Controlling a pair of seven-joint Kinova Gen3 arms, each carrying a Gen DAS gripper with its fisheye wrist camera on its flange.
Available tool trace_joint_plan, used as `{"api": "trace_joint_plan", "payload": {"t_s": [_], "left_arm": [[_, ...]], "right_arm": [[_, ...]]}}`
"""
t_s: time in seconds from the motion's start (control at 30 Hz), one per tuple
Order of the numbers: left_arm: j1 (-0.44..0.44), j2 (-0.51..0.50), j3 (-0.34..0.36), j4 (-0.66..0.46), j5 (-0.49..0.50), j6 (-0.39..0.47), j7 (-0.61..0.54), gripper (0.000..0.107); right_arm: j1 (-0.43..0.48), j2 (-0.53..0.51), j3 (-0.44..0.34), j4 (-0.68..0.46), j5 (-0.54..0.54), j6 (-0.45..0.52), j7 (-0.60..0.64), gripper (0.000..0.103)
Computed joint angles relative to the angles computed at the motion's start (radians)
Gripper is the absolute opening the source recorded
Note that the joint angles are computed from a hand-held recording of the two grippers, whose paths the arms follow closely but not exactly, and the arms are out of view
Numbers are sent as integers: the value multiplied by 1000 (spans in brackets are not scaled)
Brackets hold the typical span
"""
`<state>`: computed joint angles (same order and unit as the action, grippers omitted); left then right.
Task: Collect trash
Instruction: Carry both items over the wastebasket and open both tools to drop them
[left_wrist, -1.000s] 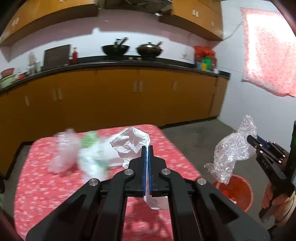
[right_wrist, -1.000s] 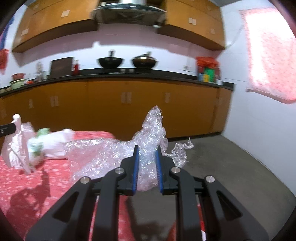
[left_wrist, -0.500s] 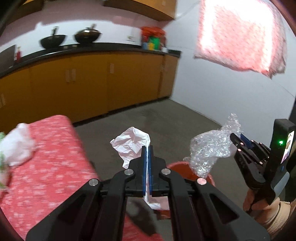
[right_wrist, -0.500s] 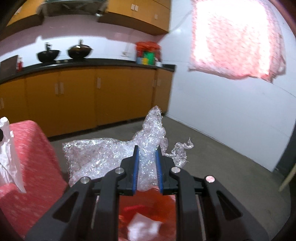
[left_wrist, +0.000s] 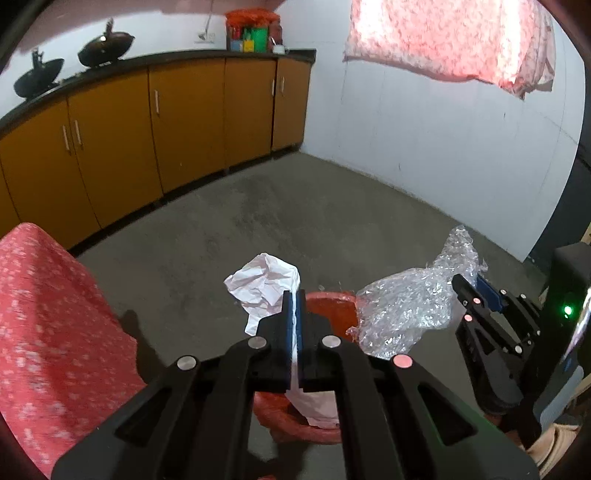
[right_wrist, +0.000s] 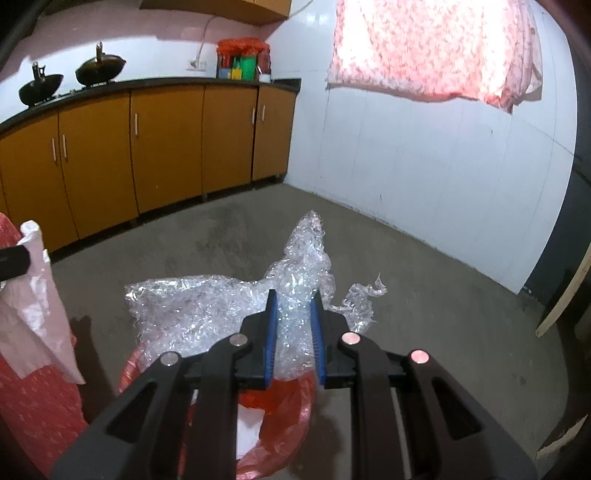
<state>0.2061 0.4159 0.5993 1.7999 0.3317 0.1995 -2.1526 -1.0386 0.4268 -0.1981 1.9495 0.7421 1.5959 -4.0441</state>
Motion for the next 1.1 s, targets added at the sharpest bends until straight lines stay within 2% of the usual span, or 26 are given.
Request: {"api": "trace_joint_plan", "payload": {"t_s": [0.13, 0.53, 0.77, 1.0, 1.1], "left_arm": [[104, 36, -90, -40, -37, 25, 41, 1], [283, 110, -243, -136, -142, 104, 158, 2], [334, 126, -282, -171, -184, 139, 217, 2], [328, 126, -279, -173, -197, 133, 247, 2], [321, 127, -273, -175, -195, 140, 252, 9]], "right_arm": [[21, 3, 3, 42, -5, -74, -32, 18], [45, 13, 20, 104, 16, -216, -72, 18], [59, 11, 23, 121, 43, -268, -59, 19], [50, -15, 18, 149, 65, -272, -93, 30], [48, -15, 12, 148, 65, -266, -96, 30]]}}
